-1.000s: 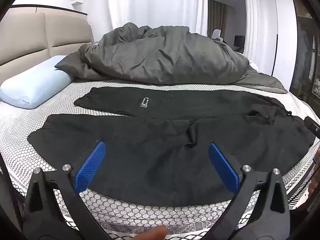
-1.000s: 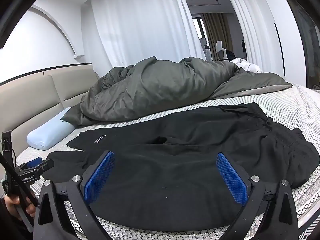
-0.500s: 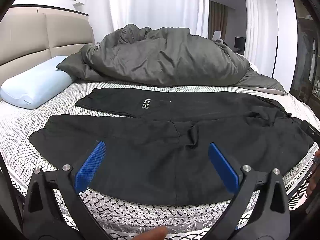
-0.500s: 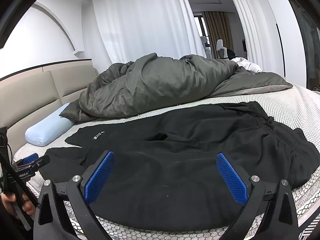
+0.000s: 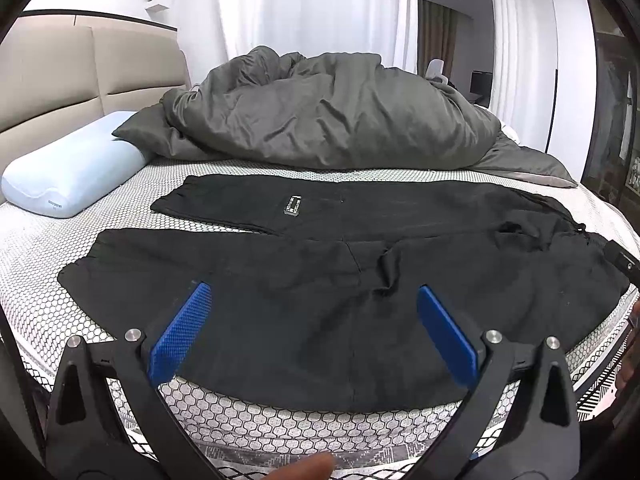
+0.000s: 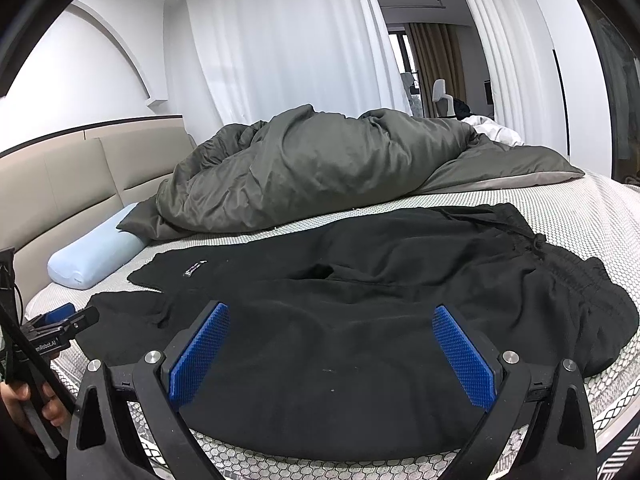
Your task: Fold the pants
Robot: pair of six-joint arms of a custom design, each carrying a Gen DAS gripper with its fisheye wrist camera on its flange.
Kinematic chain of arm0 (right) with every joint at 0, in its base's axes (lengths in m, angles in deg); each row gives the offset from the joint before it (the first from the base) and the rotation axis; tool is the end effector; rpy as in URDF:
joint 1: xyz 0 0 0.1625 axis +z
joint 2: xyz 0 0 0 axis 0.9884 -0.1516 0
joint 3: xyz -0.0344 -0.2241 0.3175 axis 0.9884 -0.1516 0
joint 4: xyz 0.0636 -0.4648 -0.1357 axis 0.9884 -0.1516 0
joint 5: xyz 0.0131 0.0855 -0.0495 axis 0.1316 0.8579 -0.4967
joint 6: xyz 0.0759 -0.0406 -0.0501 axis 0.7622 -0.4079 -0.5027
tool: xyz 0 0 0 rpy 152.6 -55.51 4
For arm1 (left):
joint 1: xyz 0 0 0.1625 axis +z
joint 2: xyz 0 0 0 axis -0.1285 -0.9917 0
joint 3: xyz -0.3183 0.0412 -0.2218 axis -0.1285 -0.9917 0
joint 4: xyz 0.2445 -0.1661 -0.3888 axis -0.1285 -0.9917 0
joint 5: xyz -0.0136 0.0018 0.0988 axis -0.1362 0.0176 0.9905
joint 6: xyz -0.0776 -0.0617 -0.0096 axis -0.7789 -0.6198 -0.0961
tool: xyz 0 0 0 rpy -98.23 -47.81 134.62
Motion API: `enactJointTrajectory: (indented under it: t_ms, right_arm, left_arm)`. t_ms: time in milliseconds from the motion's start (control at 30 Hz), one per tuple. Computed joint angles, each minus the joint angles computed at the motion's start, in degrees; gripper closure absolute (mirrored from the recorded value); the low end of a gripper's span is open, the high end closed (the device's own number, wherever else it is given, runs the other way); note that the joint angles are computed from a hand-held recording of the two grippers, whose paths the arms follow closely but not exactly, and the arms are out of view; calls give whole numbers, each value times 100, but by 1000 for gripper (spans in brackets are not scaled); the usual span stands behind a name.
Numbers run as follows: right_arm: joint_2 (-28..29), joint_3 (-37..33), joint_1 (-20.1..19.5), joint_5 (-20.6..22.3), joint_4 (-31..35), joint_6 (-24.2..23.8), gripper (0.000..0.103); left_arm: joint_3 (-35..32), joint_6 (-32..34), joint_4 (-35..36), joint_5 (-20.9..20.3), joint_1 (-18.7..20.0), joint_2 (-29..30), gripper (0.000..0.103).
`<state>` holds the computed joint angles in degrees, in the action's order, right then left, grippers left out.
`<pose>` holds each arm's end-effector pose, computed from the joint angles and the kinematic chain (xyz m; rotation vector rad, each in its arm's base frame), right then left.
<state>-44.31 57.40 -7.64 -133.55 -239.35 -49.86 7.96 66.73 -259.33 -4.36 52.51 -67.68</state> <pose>-0.0173 -0.4822 0.3870 0.1743 -2.0774 1.4213 -0.3206 -0.6040 -0.0395 0.8689 2.2787 -1.1213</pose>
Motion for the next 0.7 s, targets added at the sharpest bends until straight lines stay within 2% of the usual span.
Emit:
enactJointTrajectory:
  t_ms: [700]
  right_arm:
    - [-40, 28, -21, 27, 35, -14, 0]
  left_arm:
    - [-14, 4, 2, 0, 8, 6, 1]
